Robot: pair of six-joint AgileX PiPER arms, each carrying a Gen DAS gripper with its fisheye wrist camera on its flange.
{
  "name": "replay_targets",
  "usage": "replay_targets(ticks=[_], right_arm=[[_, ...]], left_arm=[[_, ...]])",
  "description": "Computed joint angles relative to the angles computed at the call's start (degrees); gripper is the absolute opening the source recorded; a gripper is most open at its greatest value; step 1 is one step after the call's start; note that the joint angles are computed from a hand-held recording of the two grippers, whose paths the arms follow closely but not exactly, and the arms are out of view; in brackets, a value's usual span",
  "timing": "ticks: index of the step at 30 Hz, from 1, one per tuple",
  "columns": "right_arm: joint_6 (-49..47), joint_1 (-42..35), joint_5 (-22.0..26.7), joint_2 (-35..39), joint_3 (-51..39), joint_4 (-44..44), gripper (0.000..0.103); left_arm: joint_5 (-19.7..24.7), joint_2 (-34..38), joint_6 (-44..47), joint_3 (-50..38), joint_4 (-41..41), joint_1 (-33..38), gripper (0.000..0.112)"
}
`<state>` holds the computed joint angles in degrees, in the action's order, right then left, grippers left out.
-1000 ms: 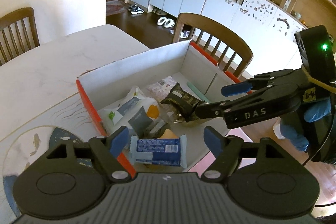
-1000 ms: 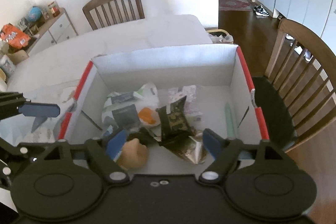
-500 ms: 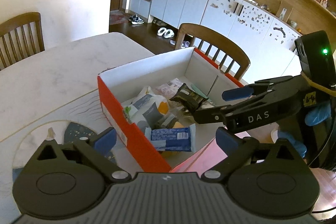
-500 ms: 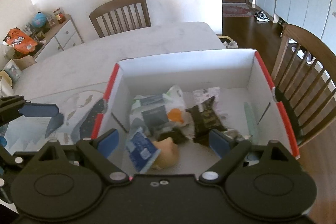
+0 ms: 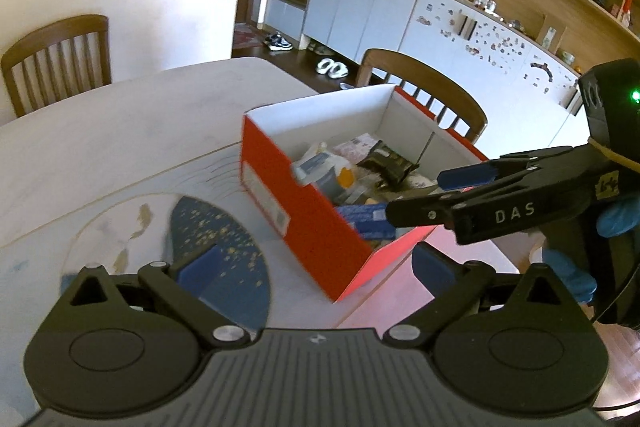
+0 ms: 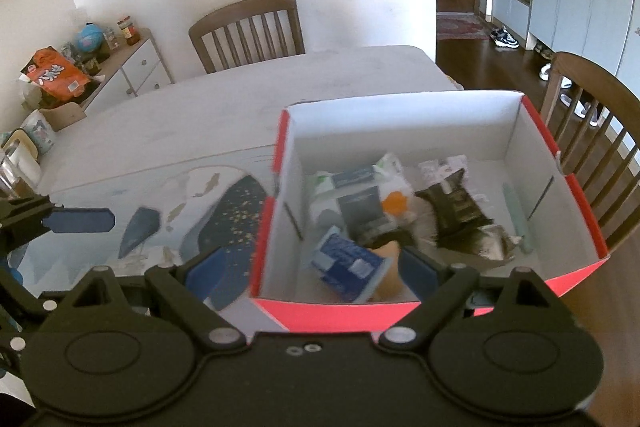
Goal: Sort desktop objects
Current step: 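Withdraw both grippers from the shoebox back over the table items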
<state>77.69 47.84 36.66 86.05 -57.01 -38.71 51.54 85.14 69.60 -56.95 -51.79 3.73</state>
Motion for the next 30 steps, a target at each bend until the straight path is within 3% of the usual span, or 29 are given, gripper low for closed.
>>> replay_targets(ticks=[7,13,30], right_arm=[[7.49,6.38,4.03,3.37,-4.16,-5.87,0.093],[10.06,10.18,4.77,7.71,-8.45,-7.42,0.093],[9.76,18.59,7.80,19.10,-19.49,-6.63,0.093]], left_arm=[[3.57,-1.62,7.33,3.62,-1.63,9.42,0.102],[5.91,-1.23,12.66,4.86,-2.63,17.50,0.102],[5.60,7.17,25.95,3.88,-2.80,31.01,0.102]])
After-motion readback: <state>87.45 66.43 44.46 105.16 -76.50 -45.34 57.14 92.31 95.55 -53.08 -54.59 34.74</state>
